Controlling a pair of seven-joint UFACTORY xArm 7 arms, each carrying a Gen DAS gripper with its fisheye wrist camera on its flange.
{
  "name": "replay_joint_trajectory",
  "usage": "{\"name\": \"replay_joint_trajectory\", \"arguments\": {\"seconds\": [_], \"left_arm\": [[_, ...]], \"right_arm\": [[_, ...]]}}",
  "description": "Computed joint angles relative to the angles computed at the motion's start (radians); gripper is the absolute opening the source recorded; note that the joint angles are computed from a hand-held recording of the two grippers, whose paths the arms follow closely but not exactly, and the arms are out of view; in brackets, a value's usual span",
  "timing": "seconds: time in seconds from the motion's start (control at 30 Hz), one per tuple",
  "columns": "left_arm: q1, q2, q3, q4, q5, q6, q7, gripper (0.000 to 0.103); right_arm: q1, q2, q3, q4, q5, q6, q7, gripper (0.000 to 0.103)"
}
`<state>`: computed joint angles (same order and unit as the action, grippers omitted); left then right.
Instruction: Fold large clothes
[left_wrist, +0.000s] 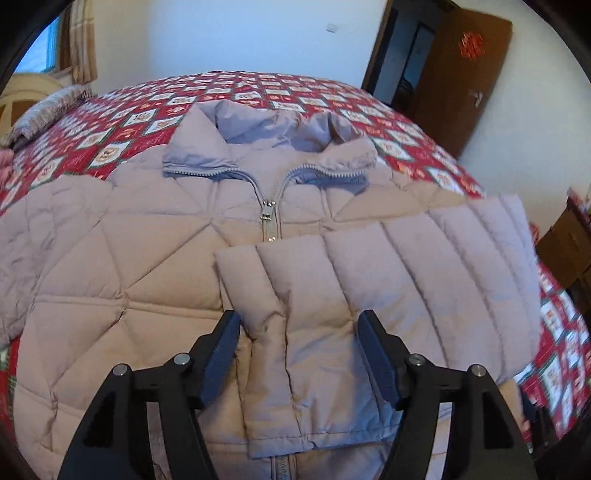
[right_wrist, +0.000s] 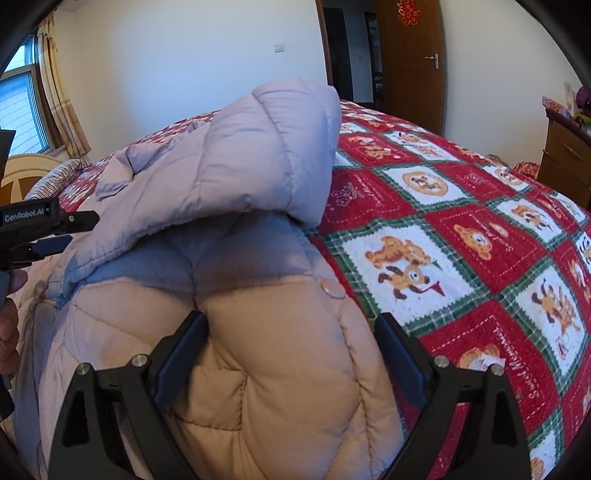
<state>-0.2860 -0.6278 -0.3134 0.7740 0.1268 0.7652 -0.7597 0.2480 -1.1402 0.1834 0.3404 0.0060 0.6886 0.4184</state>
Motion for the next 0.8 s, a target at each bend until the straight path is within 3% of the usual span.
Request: {"name": "replay_joint_trajectory", "arguments": {"seconds": [0.1,0.13,0.17,0.23,0.53,0.8], "left_arm": [[-0.004,0.011,0.002,-0.006,0.007,-0.008,0.017,0.063],[-0.020,0.005,0.015,-0.019,-0.003,-0.030,0.036,0.043],[-0.031,0.002,0.025,-0.023,-0.013,-0.036,0.056,0.030],[-0.049,-0.011,0.043,-0.033,-0.034,-0.046,0.090,0.012],[-0.012,-0.107,0.045,-0.079,-0.031,-0.049,0.155,0.007],[0.077,-0.265,0.039,-0.149,0.054,0.035,0.213,0.007]], "right_arm": [[0.001,0.004,0.001,0.000,0.000,0.002,0.001,0.094],[0.002,0.003,0.004,-0.001,0.000,0.004,0.004,0.094],[0.003,0.002,0.006,-0.002,0.000,0.005,0.006,0.095],[0.004,0.003,0.006,-0.002,-0.001,0.007,0.008,0.096],[0.002,0.000,0.013,-0.004,-0.012,0.008,0.017,0.097],[0.014,-0.028,-0.023,-0.021,0.012,-0.008,0.012,0.097]]}}
